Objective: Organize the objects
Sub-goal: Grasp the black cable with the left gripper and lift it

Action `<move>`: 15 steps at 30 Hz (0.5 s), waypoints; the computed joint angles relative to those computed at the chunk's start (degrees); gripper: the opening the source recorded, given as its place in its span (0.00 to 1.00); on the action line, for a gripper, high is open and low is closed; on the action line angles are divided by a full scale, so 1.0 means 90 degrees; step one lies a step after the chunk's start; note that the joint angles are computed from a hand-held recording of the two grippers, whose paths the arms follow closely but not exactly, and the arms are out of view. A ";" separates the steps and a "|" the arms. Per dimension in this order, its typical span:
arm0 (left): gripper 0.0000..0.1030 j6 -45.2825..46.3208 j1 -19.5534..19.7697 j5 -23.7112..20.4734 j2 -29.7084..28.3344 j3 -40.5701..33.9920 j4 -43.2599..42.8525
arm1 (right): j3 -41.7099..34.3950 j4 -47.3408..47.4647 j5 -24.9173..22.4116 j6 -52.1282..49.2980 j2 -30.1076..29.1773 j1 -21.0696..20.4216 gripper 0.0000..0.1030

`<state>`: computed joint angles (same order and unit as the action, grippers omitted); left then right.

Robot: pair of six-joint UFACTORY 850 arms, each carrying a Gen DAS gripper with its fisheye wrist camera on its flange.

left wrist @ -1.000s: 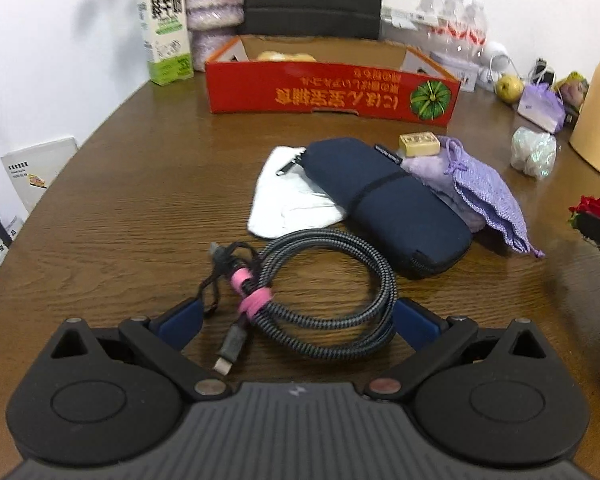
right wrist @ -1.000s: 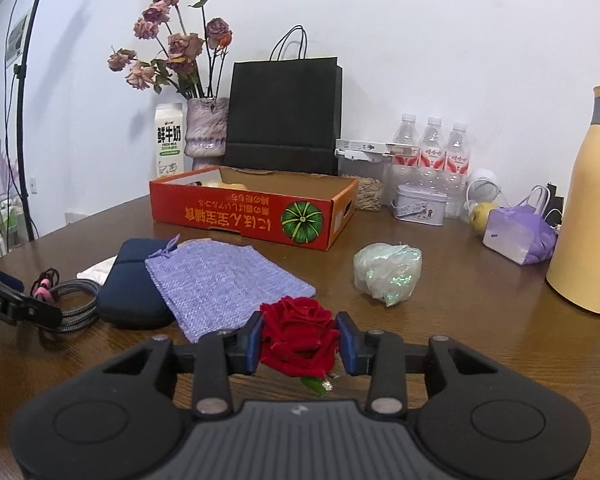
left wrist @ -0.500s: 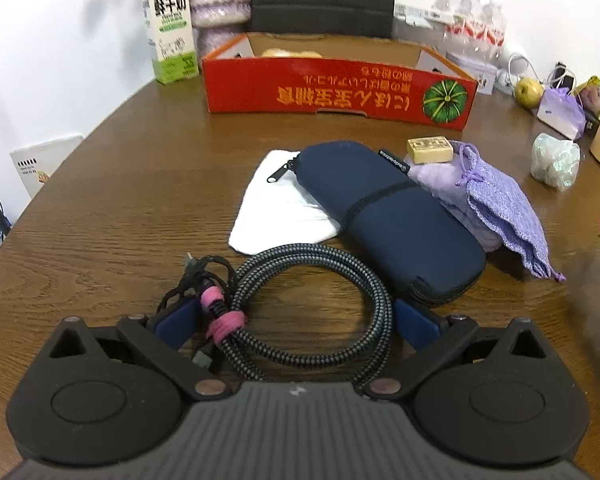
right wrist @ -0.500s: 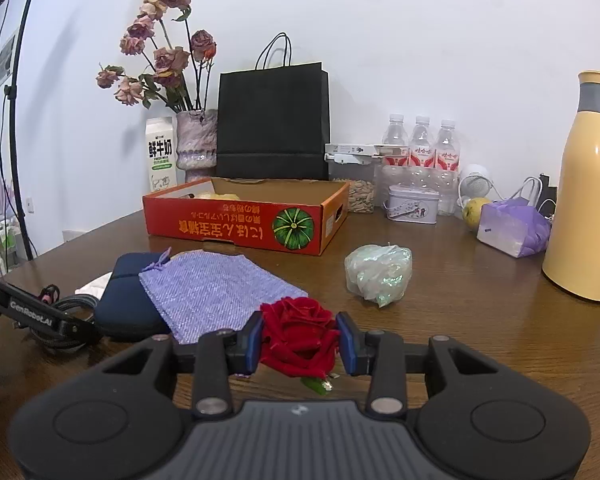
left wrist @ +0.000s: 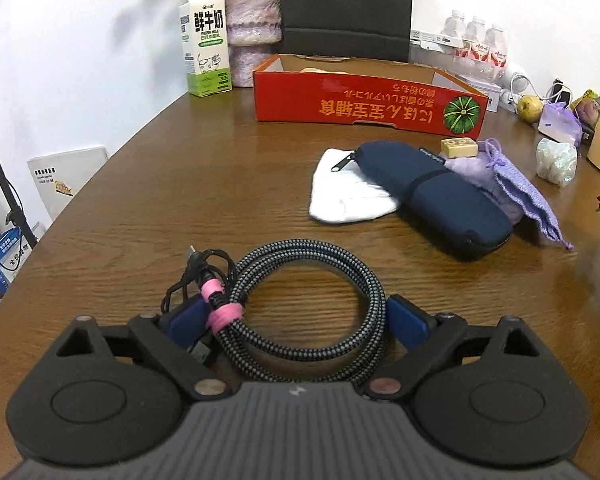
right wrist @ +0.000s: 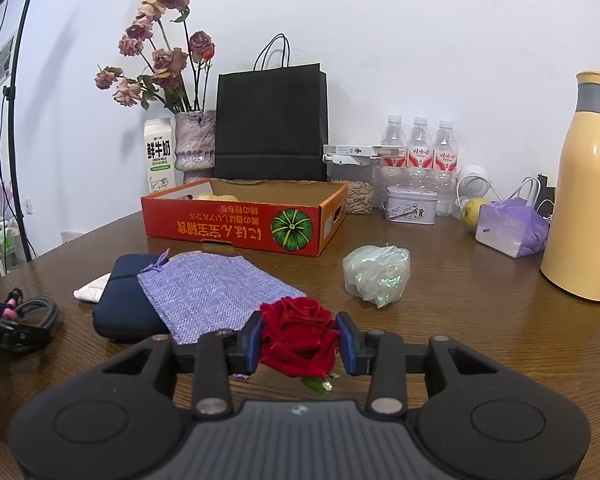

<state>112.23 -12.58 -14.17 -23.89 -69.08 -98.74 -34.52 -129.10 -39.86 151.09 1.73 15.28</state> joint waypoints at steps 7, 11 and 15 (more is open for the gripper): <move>1.00 0.0144 -0.0043 0.0061 -0.0036 -0.0011 -0.0232 | -0.0040 0.0219 -0.0092 -0.0233 -0.0044 0.0073 0.36; 0.99 0.0495 -0.0068 0.0094 -0.0020 0.0035 -0.0697 | -0.0095 0.0413 -0.0100 -0.0449 -0.0084 0.0118 0.36; 0.91 0.1244 -0.0066 0.0009 0.0078 0.0199 -0.1508 | -0.0136 0.0614 -0.0147 -0.0637 -0.0119 0.0168 0.36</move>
<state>123.42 -13.18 -14.09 -23.18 -67.29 -112.30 -35.74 -123.57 -41.18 145.36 0.67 16.79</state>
